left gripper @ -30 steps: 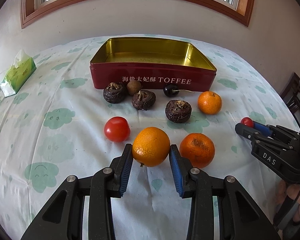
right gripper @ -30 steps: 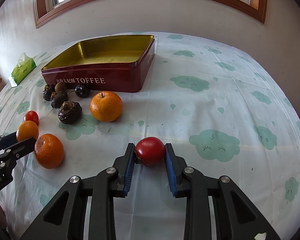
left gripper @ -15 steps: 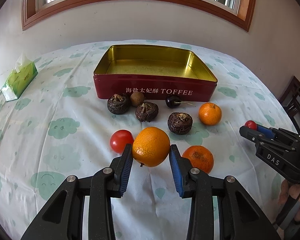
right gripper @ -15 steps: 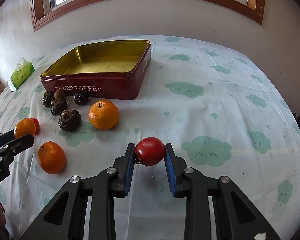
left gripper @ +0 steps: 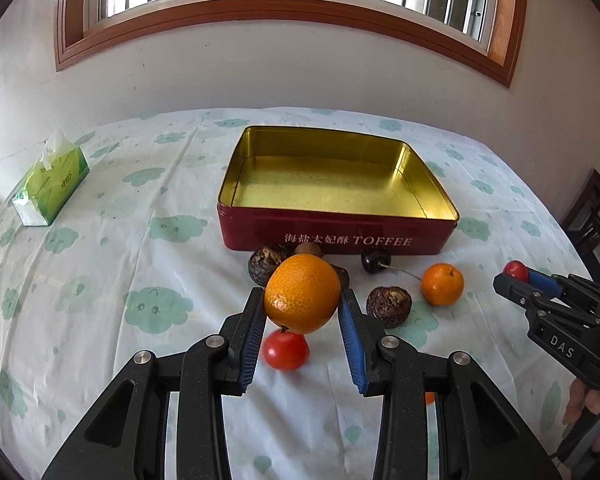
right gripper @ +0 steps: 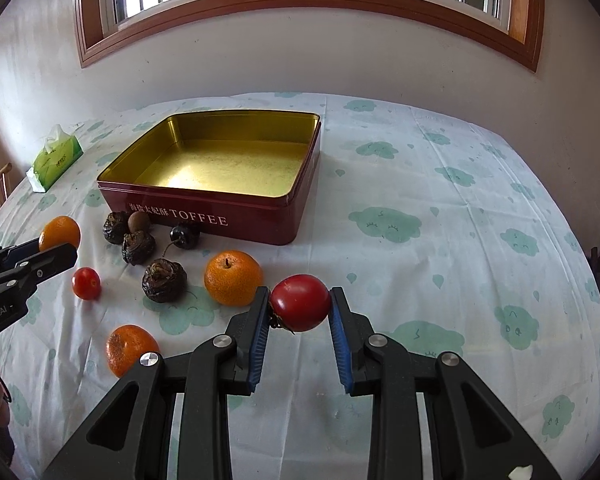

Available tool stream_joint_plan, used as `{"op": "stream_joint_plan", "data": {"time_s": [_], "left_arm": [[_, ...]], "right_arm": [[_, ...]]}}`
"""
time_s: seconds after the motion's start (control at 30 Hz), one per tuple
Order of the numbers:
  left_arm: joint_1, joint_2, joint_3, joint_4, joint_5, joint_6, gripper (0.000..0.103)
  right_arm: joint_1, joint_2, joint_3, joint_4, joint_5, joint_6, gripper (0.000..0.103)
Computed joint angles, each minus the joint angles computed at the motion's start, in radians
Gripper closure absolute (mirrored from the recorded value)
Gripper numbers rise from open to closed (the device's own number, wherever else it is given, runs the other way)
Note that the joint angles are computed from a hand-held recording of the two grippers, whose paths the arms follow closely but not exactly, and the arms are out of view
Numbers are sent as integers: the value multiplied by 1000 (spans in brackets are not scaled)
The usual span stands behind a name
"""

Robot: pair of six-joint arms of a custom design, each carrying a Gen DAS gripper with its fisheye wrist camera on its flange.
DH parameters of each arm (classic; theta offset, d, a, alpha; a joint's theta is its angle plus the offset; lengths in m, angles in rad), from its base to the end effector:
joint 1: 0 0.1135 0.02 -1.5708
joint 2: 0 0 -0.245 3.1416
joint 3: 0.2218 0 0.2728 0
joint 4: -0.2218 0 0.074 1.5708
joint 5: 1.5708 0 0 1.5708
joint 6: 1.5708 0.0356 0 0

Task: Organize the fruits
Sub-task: 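Carry the orange in the left tool and the tomato in the right tool over the tin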

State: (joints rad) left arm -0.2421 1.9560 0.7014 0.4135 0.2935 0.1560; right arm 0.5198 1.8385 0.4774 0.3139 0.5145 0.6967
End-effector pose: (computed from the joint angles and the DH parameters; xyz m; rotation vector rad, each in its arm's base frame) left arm 0.3120 -0.0877 0.0257 0.6068 2.3234 -0.3935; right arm 0.2269 0.1097 0.0111 0.3844 2.4000 -0.1522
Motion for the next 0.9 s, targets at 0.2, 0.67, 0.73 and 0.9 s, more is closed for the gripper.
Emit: {"op": "stream_joint_plan", "data": {"time_s": [0.2, 0.67, 0.73, 0.9], "left_arm": [[7, 17, 98, -38, -11, 16, 65], [12, 183, 388, -175, 24, 42, 65], [5, 217, 430, -192, 12, 49, 65], [-8, 298, 533, -247, -10, 53, 65]], "right_arm": [[-31, -20, 34, -11, -13, -52, 76], [-118, 22, 189, -45, -78, -180, 76], [-127, 49, 223, -51, -84, -197, 76], [-160, 128, 312, -59, -134, -220, 76]]}}
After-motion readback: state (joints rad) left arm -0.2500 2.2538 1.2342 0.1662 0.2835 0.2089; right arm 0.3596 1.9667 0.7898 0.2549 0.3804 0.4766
